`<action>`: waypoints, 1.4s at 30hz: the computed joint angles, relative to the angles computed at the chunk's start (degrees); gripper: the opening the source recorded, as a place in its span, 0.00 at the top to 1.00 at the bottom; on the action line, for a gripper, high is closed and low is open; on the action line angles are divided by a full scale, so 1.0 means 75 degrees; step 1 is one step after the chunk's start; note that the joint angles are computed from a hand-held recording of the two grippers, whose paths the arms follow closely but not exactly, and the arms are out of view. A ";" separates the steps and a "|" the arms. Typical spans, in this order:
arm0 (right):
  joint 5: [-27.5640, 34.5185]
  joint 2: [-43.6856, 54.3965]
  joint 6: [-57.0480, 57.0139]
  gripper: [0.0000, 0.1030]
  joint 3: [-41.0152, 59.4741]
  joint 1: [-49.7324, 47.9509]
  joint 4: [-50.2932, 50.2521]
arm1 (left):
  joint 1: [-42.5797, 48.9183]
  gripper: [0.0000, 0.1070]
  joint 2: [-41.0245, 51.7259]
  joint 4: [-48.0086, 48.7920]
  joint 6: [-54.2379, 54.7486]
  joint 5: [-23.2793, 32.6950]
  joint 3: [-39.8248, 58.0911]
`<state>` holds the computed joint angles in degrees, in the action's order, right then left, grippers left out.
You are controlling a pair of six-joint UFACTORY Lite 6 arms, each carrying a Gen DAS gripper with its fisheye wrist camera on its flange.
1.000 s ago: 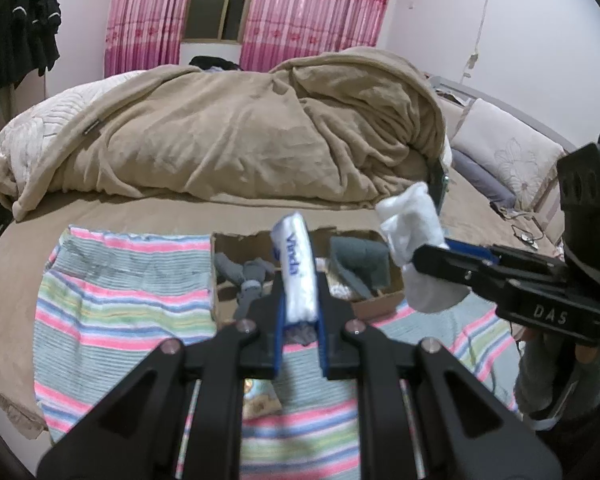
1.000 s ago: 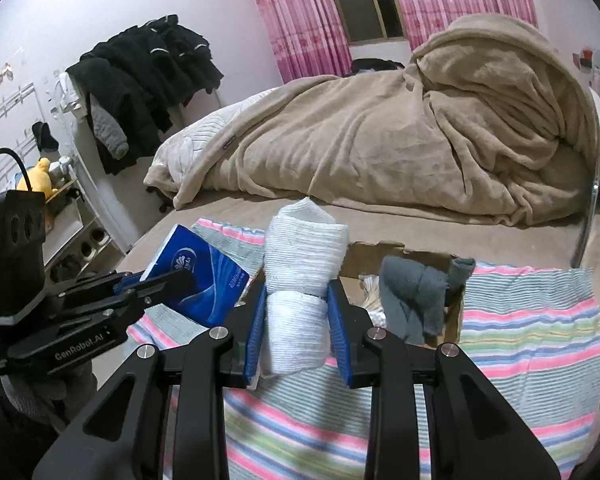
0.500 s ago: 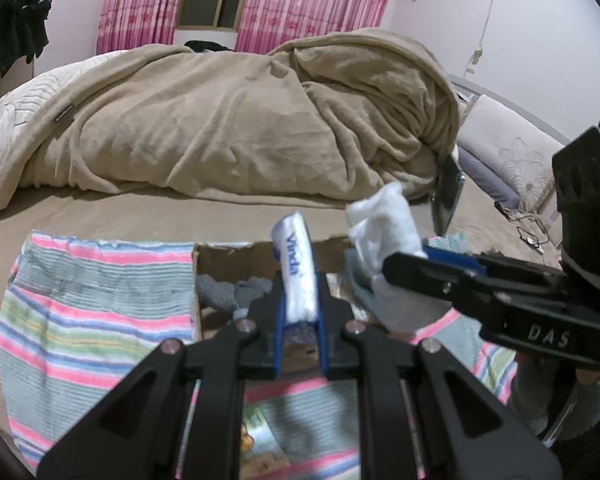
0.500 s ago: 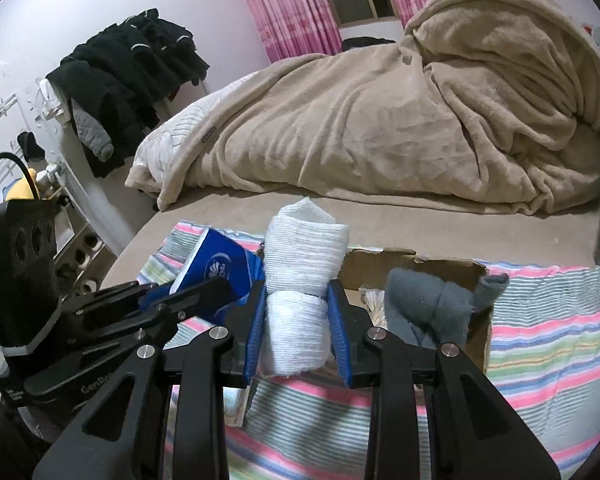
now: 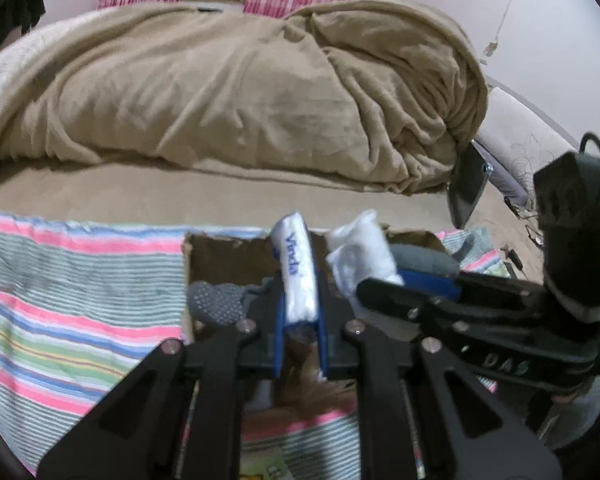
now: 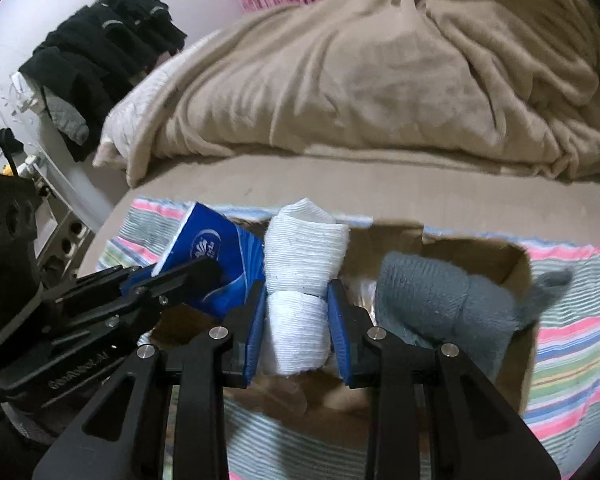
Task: Organize objects
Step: 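Lift tissue pack and towel into the box and release both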
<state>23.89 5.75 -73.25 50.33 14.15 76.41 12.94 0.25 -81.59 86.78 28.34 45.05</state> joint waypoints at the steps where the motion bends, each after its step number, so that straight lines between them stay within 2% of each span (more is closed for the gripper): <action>1: -0.0070 0.0174 -0.0054 0.69 0.0065 0.0031 0.0042 | -0.0040 0.88 0.0116 -0.0088 0.0078 -0.0063 0.0027; 9: -0.0150 0.1013 -0.0803 0.69 0.0290 0.0021 0.0783 | -0.0288 0.86 0.0969 -0.0621 0.0627 -0.0540 0.0238; 13: -0.0205 0.0901 -0.0724 0.66 0.0233 0.0059 0.0741 | -0.0230 0.76 0.0949 -0.0478 0.0417 -0.0485 0.0217; 15: -0.0245 0.0762 -0.0712 0.59 0.0155 0.0100 0.0740 | -0.0180 0.72 0.0761 -0.0330 0.0234 -0.0434 0.0144; 20: -0.0472 -0.0039 -0.0790 0.49 -0.0333 0.0209 0.0825 | 0.0004 0.60 -0.0150 0.0092 -0.0164 -0.0378 -0.0325; 25: -0.0542 -0.1058 -0.0060 0.47 -0.0893 0.0186 0.0153 | 0.0536 0.44 -0.1092 0.0628 -0.0722 0.0043 -0.0833; 38: -0.0029 -0.3535 0.2275 0.46 -0.2072 -0.0154 -0.2147 | 0.1752 0.43 -0.3844 0.2681 -0.2492 0.1391 -0.1994; 42: 0.0508 -0.4178 0.2728 0.46 -0.2354 -0.0480 -0.2562 | 0.2012 0.43 -0.4547 0.3097 -0.2830 0.1767 -0.2332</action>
<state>27.70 -25.59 -52.79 32.67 10.55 57.20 28.03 -33.85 -58.37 65.56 41.59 27.57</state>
